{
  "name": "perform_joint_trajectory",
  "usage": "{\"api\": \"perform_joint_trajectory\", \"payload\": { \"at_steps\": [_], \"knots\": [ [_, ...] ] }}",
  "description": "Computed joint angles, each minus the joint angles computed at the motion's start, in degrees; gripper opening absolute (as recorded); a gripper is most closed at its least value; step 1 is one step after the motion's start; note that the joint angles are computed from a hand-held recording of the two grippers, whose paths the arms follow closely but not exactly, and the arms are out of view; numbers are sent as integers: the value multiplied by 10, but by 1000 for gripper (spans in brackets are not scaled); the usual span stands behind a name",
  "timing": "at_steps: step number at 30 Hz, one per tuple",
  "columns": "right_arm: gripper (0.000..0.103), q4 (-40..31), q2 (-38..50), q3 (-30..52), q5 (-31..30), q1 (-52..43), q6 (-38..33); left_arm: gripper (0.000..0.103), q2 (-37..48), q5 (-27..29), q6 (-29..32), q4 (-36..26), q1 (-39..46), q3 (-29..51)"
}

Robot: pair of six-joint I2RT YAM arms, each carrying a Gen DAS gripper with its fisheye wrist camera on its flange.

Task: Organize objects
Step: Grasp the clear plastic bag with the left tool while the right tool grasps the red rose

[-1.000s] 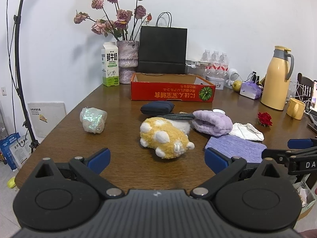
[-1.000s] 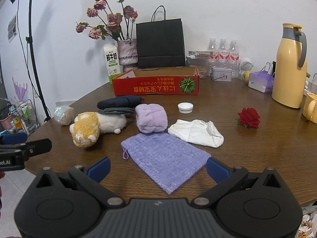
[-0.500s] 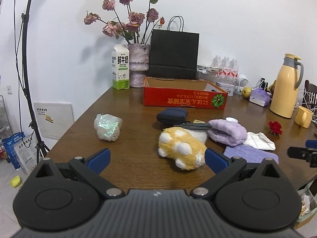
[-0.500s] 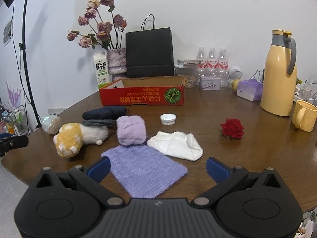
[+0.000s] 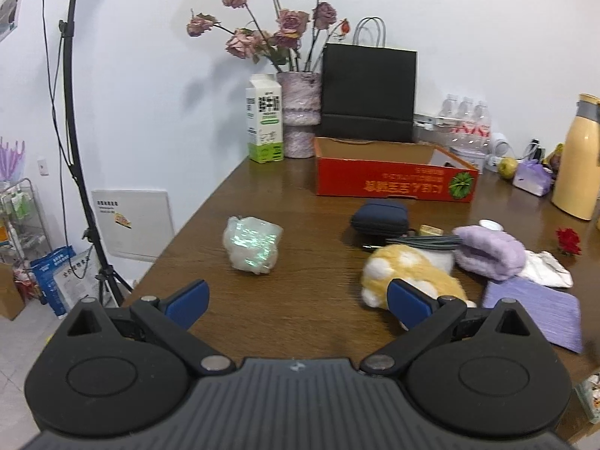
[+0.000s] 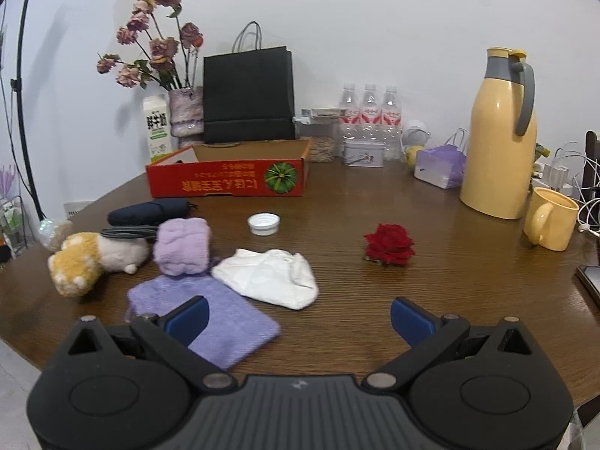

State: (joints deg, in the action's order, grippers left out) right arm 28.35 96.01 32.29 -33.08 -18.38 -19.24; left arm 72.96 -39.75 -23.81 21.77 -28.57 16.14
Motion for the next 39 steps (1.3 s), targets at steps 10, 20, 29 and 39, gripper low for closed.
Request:
{"api": "perform_joint_trajectory", "payload": {
  "at_steps": [10, 20, 29, 39],
  "knots": [
    [103, -7, 91, 86, 11, -13, -32, 103, 51, 22, 53, 34, 77, 21],
    [103, -69, 180, 210, 28, -2, -30, 103, 143, 70, 52, 52, 142, 74],
    [103, -133, 238, 317, 52, 14, -28, 103, 194, 99, 63, 31, 187, 132],
    [94, -222, 303, 444, 90, 43, -39, 103, 254, 158, 104, 2, 234, 206]
  ]
}}
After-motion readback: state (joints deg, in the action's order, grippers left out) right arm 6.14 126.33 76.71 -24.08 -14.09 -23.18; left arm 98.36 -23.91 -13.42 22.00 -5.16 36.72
